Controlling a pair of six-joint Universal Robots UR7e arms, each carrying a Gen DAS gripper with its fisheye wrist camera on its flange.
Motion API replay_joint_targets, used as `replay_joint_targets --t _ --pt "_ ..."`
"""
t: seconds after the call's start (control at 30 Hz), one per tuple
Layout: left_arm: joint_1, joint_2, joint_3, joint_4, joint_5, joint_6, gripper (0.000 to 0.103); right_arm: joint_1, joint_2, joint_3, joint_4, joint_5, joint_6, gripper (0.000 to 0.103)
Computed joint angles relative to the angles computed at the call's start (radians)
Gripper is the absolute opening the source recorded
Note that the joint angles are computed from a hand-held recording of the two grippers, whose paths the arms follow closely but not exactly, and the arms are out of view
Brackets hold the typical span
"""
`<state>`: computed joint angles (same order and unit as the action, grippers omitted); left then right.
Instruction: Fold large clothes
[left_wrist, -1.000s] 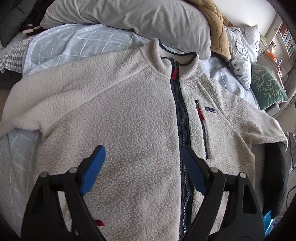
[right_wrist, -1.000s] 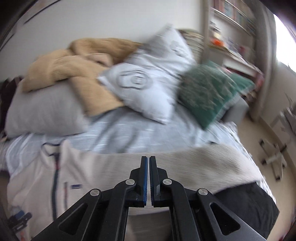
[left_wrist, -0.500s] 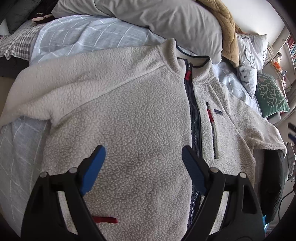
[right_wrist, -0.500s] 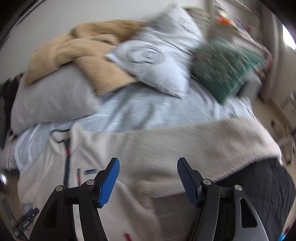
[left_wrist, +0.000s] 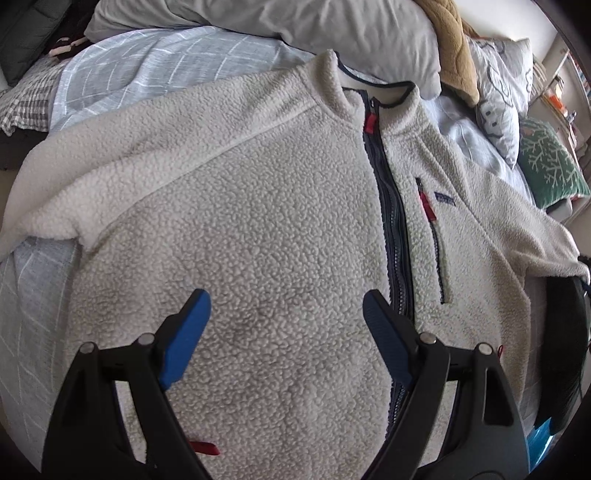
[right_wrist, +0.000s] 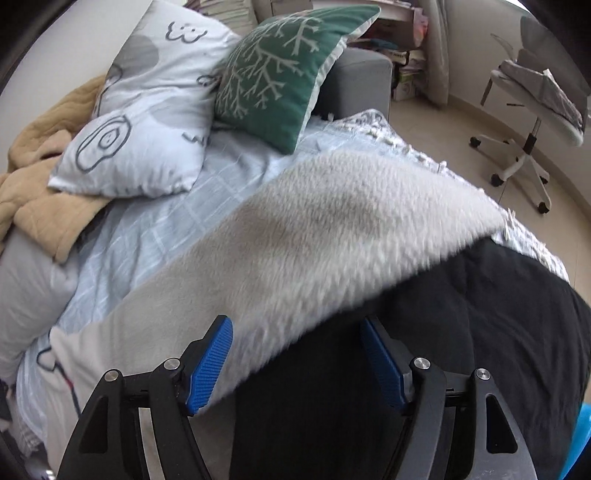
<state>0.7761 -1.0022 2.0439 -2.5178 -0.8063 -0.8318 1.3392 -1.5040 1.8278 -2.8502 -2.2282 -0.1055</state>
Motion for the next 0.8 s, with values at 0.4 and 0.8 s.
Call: replay_joint_targets --t 0.4,0.8 --pt "0.013 -0.001 0.004 -0.025 -0.002 -0.002 0.084 0.047 0.082 -0.02 -0.27 -0.057 -0.197 0.011" --pt "0.0 -0.038 0.027 -0.055 0.033 0.01 0.084 0.369 0.235 0.026 -0.485 -0.081 -0.561 0.01"
